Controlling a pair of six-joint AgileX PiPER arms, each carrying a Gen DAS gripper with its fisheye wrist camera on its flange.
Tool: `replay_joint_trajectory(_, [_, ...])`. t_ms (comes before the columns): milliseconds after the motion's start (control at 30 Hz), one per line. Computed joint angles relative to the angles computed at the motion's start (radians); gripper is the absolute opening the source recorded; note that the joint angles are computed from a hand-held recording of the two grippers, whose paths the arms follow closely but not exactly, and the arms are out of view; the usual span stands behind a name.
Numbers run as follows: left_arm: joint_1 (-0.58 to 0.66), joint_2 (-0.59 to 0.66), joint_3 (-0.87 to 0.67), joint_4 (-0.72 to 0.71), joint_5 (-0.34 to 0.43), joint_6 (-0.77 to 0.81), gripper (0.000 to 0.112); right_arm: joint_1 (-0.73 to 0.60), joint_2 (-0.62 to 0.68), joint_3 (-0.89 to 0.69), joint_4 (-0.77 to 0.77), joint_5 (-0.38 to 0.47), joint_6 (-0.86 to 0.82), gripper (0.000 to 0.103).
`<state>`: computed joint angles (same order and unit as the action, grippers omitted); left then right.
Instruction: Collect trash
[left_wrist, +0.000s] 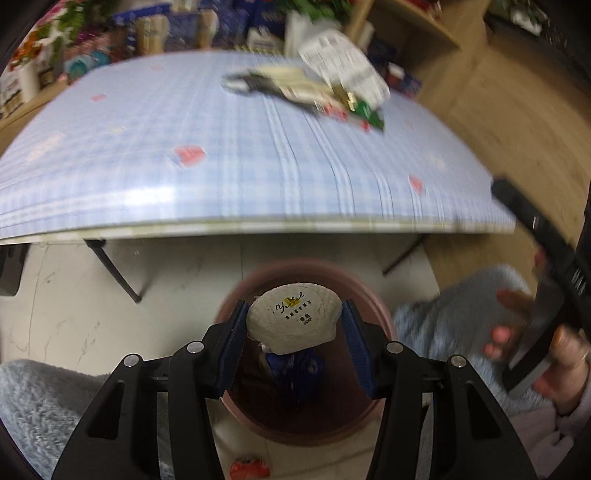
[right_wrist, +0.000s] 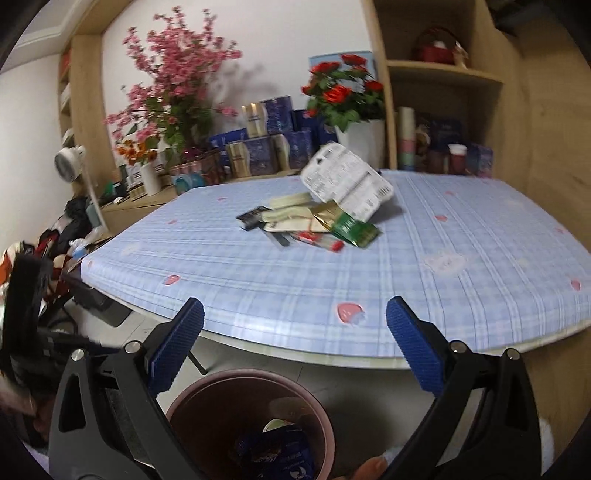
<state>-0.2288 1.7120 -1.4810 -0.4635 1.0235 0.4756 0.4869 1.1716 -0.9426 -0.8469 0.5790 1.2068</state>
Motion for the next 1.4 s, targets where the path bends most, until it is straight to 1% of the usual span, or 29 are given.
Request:
replay_joint_trajectory(67, [-0.032,0.036,-0.024,0.046,0.044,-0.019,0.05,-0.006,-0.003,0.017,-0.002,-0.017,0.017,0.097])
replay_joint_trajectory(167, [-0.07,0.077,-0.049,0.097,0.092,-0.034,0.05,-0.02,-0.002,0.028,0.021,-0.036,-0.002,0.097])
replay_joint_trajectory(267, [-0.095,0.111,-0.062,0.116,0.142,-0.018,0.05,-0.021,-0.008,0.038,0.034,-0.046,-0.002,0.097])
replay_joint_trajectory(367, [-0.123,0.133,-0.062,0.142,0.174,-0.015,0.05,-0.036,-0.009,0.041,0.054,-0.057,-0.012,0.097])
replay_joint_trajectory(433, [-0.134,0.135,-0.056,0.131,0.189,0.014,0.05,-0.047,-0.014,0.045,0.065,-0.063,-0.014,0.097])
replay_joint_trajectory(500, [-0.14,0.124,-0.045,0.115,0.188,0.04,0.059,-0.055,-0.021,0.053,0.064,-0.068,-0.003,0.097])
replay_joint_trajectory(533, [-0.143,0.111,-0.033,0.112,0.176,0.049,0.071,-0.057,-0.023,0.056,0.061,-0.069,0.002,0.097])
replay_joint_trajectory(567, [-0.144,0.096,-0.02,0.111,0.157,0.054,0.079,-0.056,-0.026,0.06,0.051,-0.066,0.017,0.097])
replay_joint_trajectory(600, [-0.146,0.09,-0.015,0.106,0.146,0.053,0.081,-0.055,-0.026,0.061,0.048,-0.064,0.022,0.097])
replay_joint_trajectory(733, [-0.124,0.056,0.004,0.095,0.076,0.023,0.083,-0.054,-0.026,0.06,0.043,-0.058,0.028,0.097])
replay_joint_trajectory(767, [-0.114,0.045,0.009,0.089,0.056,0.011,0.085,-0.051,-0.026,0.059,0.037,-0.055,0.034,0.097])
replay_joint_trajectory(833, [-0.085,0.018,0.02,0.075,0.0,-0.027,0.088,-0.053,-0.025,0.059,0.041,-0.055,0.031,0.097])
replay_joint_trajectory(900, [-0.049,-0.018,0.044,0.055,-0.079,-0.064,0.091,-0.054,-0.025,0.057,0.043,-0.053,0.028,0.097])
replay_joint_trajectory(1000, [-0.002,-0.057,0.073,0.008,-0.171,-0.084,0.093,-0.056,-0.024,0.056,0.046,-0.049,0.026,0.097])
replay_joint_trajectory(1133, [0.031,-0.091,0.074,0.016,-0.275,-0.116,0.094,-0.074,-0.03,0.049,0.055,-0.045,0.023,0.097])
replay_joint_trajectory(1233, [0.038,-0.098,0.046,0.044,-0.312,-0.122,0.095,-0.097,-0.035,0.039,0.055,-0.041,0.027,0.097])
replay_joint_trajectory(1300, [0.035,-0.097,0.022,0.059,-0.331,-0.121,0.095,-0.104,-0.029,0.025,0.036,-0.018,0.041,0.097])
replay_joint_trajectory(1333, [0.032,-0.091,0.007,0.062,-0.336,-0.117,0.095,-0.11,-0.025,0.017,0.027,-0.006,0.045,0.097])
replay_joint_trajectory(1400, [0.022,-0.067,-0.042,0.085,-0.335,-0.122,0.095,-0.135,-0.02,0.003,0.039,-0.009,0.024,0.097])
